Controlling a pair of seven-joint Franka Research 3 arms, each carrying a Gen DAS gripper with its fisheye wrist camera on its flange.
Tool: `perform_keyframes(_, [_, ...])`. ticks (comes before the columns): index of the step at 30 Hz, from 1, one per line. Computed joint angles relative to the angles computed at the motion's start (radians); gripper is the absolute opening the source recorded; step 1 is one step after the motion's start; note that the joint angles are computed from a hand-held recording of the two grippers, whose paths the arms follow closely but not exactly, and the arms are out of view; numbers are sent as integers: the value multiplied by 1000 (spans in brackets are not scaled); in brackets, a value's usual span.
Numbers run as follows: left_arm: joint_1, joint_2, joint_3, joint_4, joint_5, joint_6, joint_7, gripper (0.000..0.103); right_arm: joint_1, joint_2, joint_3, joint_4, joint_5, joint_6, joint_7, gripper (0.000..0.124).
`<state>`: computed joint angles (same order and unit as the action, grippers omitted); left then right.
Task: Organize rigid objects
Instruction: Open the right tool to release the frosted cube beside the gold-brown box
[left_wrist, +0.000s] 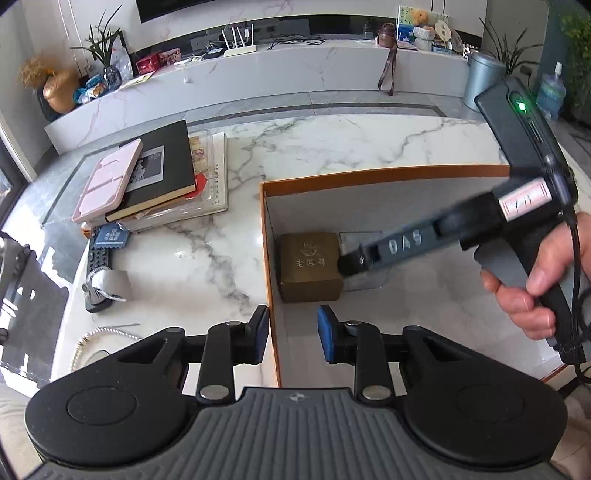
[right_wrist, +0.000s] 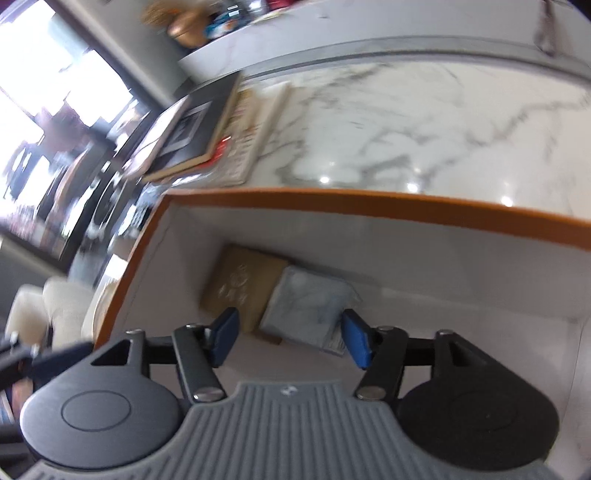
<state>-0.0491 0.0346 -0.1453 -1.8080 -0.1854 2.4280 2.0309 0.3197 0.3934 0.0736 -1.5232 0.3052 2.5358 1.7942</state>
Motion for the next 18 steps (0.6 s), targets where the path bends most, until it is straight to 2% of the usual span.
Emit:
perform_keyframes(4, [-3, -12, -2, -20, -19, 12, 13, 32, 22, 23, -12, 48, -77, -72, -49, 74])
perform_keyframes(8, [-7, -19, 0, -30, -19, 17, 12, 32, 66, 64, -49, 108, -198, -128, -13, 69])
perform_keyframes(18, [-9, -31, 5, -45, -34, 26, 26, 32, 27, 78, -22, 133, -176, -154, -146, 69])
